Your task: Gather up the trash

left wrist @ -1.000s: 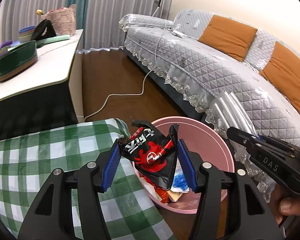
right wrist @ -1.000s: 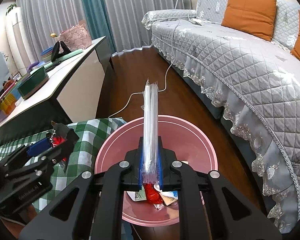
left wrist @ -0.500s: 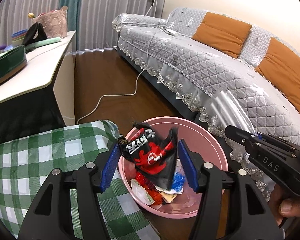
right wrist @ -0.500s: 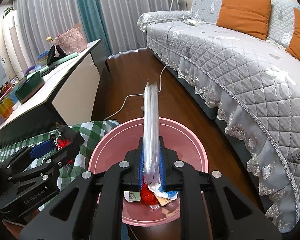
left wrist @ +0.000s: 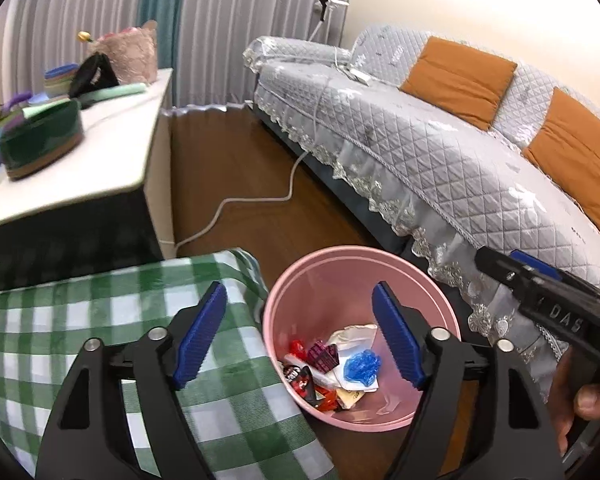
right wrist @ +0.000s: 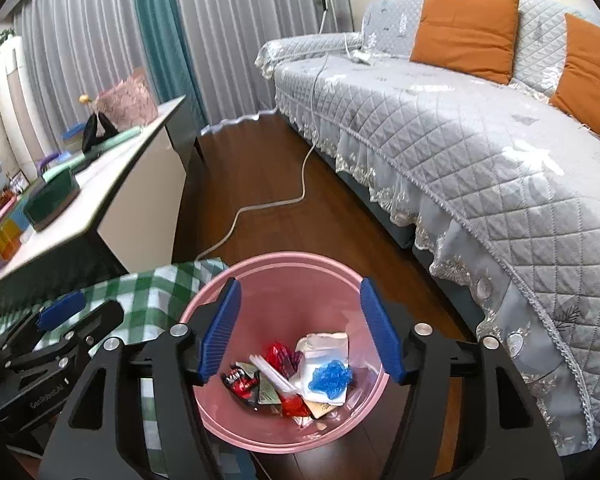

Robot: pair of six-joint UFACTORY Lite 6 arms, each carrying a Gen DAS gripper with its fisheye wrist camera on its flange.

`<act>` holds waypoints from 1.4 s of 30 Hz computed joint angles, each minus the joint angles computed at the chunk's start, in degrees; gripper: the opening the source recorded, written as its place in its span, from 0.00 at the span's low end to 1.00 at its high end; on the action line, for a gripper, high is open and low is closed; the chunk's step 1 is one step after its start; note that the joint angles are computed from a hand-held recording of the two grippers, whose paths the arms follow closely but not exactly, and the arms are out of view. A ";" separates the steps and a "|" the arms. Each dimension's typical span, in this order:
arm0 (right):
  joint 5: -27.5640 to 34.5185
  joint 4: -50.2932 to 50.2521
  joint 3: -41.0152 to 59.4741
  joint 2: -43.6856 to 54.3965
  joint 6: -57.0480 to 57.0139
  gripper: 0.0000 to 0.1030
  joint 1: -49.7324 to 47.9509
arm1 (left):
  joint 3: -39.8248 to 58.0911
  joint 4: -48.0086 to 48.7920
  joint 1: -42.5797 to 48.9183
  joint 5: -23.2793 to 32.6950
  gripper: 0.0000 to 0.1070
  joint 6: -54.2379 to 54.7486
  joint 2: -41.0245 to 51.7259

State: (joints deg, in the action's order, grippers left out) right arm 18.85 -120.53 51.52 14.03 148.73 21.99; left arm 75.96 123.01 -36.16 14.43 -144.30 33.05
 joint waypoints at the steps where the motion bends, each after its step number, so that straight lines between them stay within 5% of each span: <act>1: 0.47 3.75 -0.34 -1.92 -3.43 0.65 0.59 | -1.48 -0.61 -0.07 0.64 0.72 0.60 -1.73; 9: 4.55 27.24 0.86 -13.39 -26.96 0.74 6.76 | -10.48 -12.24 -0.52 3.15 0.79 12.49 -15.41; 14: 12.80 34.28 0.26 -21.66 -32.73 0.95 14.73 | -13.85 -29.17 -0.52 5.52 0.80 31.10 -25.02; 24: 19.52 43.70 1.41 -27.30 -43.26 0.95 27.64 | -26.65 -48.50 -1.43 12.82 0.89 56.47 -50.56; 31: 20.22 42.64 -2.84 -27.60 -39.38 0.95 33.37 | -35.47 -61.70 -1.47 16.88 0.89 70.13 -62.00; 42: 19.75 39.08 -6.23 -20.21 -29.38 0.95 37.98 | -54.83 -60.79 -8.24 23.34 0.89 54.30 -75.82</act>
